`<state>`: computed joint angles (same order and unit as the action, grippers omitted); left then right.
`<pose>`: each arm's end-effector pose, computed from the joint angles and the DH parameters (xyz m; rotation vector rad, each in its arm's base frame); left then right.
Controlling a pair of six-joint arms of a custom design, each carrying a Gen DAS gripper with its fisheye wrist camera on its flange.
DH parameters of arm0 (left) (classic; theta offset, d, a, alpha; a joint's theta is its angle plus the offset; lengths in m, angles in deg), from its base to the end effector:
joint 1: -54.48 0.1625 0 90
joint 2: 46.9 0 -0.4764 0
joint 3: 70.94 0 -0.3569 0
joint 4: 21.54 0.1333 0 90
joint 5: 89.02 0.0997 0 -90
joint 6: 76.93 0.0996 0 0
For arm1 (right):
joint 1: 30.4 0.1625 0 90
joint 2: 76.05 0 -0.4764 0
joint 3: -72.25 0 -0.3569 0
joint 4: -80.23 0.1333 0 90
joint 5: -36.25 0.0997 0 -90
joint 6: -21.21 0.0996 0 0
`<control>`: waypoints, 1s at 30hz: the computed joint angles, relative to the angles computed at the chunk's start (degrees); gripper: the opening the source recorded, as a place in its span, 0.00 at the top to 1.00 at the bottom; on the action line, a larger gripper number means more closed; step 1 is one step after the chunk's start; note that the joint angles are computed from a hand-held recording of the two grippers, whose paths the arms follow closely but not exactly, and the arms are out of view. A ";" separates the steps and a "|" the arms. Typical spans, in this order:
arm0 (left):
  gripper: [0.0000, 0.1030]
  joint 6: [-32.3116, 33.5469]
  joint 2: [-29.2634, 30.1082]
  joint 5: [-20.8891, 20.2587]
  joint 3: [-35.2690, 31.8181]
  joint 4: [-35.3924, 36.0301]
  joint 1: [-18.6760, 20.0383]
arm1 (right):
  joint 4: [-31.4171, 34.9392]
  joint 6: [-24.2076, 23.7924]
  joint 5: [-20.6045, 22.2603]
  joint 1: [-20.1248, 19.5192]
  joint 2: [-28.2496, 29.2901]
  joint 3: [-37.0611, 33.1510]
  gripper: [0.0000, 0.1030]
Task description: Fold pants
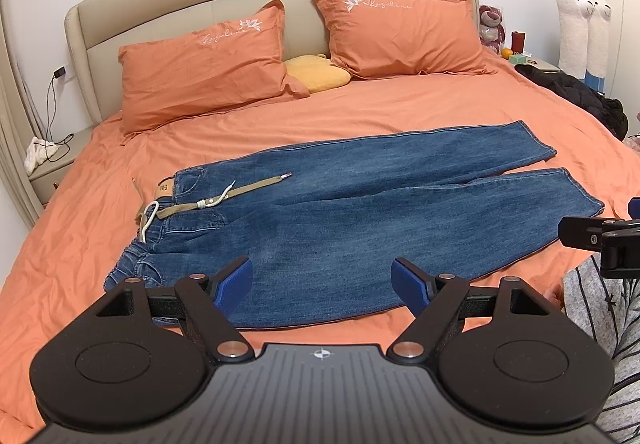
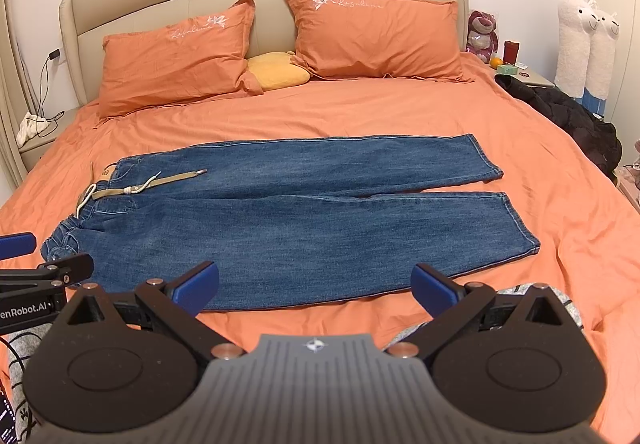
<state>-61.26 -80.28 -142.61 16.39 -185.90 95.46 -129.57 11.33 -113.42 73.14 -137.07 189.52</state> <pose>-0.4243 -0.6235 0.0957 1.2370 2.2355 -0.6805 0.1674 -0.4930 0.3494 -0.2693 -1.9539 1.1847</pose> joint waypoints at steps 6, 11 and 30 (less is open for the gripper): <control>0.14 3.27 -0.17 -1.00 -0.57 -0.73 1.10 | 1.67 0.00 2.36 -0.95 -1.68 0.54 0.05; 0.24 9.61 0.69 -1.29 -4.49 -1.21 2.99 | -1.16 -5.63 7.82 -4.13 -5.18 2.51 0.05; 0.48 39.74 11.74 9.98 -32.76 26.63 14.92 | 20.10 -17.81 19.19 -22.34 -16.65 -5.30 0.48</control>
